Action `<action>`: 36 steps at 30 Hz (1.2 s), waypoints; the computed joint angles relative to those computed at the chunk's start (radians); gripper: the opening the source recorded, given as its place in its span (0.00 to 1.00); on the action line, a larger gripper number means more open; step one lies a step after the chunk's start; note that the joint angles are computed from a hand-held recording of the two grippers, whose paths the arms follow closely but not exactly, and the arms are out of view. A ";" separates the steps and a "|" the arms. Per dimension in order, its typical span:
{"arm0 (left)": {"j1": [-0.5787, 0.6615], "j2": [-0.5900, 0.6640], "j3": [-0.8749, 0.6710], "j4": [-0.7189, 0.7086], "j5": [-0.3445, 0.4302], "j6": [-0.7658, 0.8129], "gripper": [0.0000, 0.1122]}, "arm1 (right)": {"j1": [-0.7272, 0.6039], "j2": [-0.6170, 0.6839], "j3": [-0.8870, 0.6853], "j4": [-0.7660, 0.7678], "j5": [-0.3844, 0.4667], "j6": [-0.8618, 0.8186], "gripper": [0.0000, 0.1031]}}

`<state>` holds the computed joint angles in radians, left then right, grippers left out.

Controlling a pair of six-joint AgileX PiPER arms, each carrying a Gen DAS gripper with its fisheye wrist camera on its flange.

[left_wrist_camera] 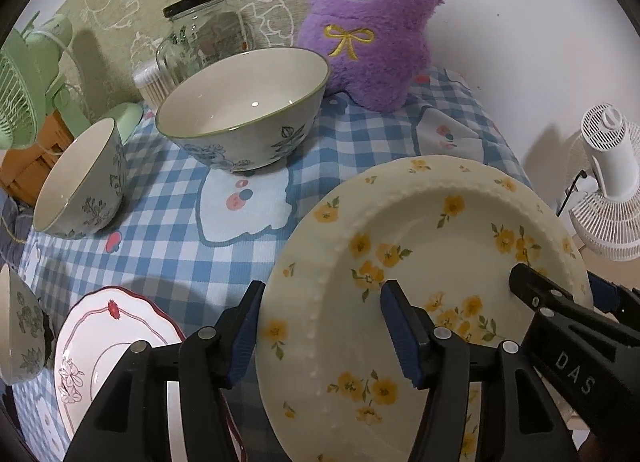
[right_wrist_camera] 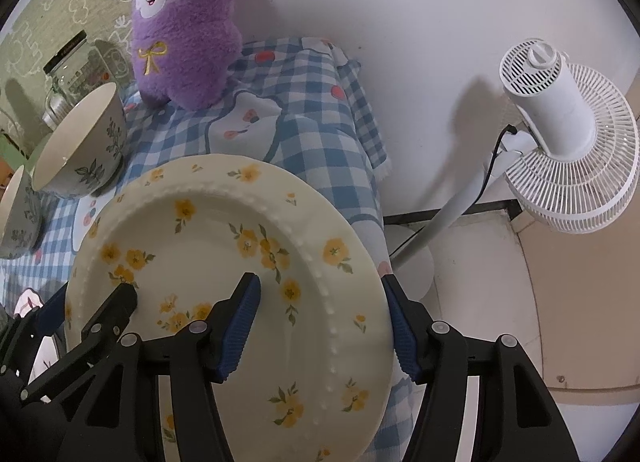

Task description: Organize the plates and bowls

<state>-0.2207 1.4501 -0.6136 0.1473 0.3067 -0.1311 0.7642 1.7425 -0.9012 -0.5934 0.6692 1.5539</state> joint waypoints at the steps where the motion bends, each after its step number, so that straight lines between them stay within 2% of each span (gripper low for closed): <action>1: 0.000 -0.001 -0.003 -0.006 0.007 0.006 0.53 | 0.000 -0.001 -0.004 0.009 0.006 -0.009 0.62; 5: -0.005 -0.014 -0.009 0.020 0.034 -0.026 0.53 | 0.012 -0.019 -0.010 0.018 0.024 -0.018 0.62; 22: 0.053 -0.237 -0.011 -0.126 0.183 0.142 0.53 | 0.149 -0.131 -0.064 0.032 0.223 0.044 0.62; 31: 0.160 -0.391 0.016 -0.235 0.271 0.324 0.53 | 0.293 -0.152 -0.128 0.030 0.370 0.140 0.62; 36: 0.255 -0.469 0.040 -0.336 0.340 0.478 0.53 | 0.372 -0.146 -0.168 0.027 0.447 0.192 0.62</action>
